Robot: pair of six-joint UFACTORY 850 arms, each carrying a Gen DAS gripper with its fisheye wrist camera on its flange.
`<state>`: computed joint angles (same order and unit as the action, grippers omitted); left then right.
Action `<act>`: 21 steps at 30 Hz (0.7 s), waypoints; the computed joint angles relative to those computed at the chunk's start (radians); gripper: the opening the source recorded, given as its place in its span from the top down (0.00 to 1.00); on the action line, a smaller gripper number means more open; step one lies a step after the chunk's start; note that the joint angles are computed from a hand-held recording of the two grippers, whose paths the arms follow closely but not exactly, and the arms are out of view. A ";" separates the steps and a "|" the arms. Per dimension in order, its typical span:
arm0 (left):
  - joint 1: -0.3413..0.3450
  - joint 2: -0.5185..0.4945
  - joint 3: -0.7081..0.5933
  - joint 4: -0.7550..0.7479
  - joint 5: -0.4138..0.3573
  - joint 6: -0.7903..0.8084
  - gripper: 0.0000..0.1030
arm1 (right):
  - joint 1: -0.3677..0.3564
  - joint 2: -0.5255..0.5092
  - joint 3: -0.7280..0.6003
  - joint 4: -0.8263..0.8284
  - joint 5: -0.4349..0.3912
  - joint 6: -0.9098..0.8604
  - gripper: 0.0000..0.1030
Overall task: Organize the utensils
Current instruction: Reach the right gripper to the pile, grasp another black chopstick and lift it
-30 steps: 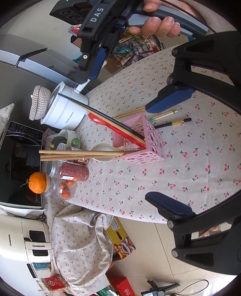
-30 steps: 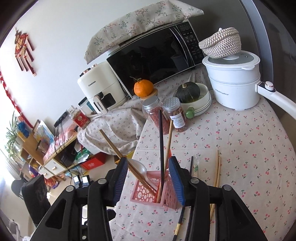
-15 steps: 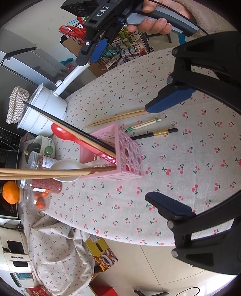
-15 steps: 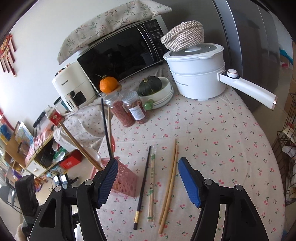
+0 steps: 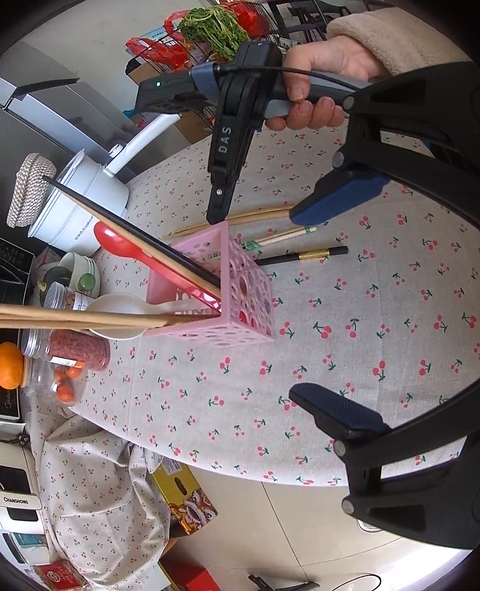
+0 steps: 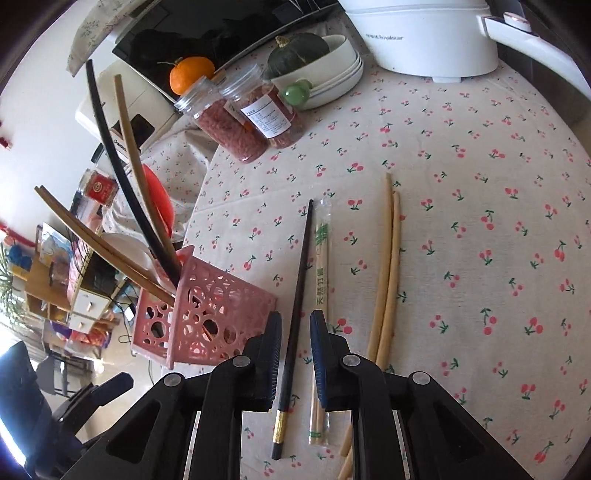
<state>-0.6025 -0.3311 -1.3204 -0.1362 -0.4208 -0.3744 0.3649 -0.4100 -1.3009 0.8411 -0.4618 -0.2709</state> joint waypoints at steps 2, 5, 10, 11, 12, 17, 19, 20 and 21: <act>0.009 0.005 0.005 -0.048 0.001 0.040 0.15 | 0.000 -0.054 -0.056 -0.008 -0.022 0.030 0.84; 0.024 0.010 0.011 -0.147 0.000 0.118 0.15 | -0.009 -0.125 -0.132 -0.020 -0.040 0.082 0.84; 0.031 0.013 0.016 -0.229 0.008 0.196 0.15 | -0.017 -0.204 -0.229 -0.091 -0.047 0.150 0.84; 0.032 0.009 0.014 -0.250 0.003 0.215 0.15 | -0.017 -0.218 -0.248 -0.105 -0.050 0.156 0.84; 0.034 0.007 0.012 -0.273 -0.005 0.237 0.15 | -0.016 -0.229 -0.265 -0.127 -0.050 0.166 0.84; 0.037 0.004 0.011 -0.323 -0.011 0.268 0.16 | -0.004 -0.279 -0.347 -0.265 -0.032 0.233 0.84; 0.037 0.009 0.014 -0.317 -0.003 0.256 0.15 | 0.007 -0.302 -0.379 -0.365 -0.023 0.303 0.84; 0.038 0.009 0.015 -0.317 -0.002 0.253 0.15 | 0.010 -0.307 -0.384 -0.384 -0.012 0.307 0.86; 0.040 0.009 0.015 -0.317 -0.001 0.251 0.15 | 0.013 -0.312 -0.390 -0.400 -0.005 0.306 0.86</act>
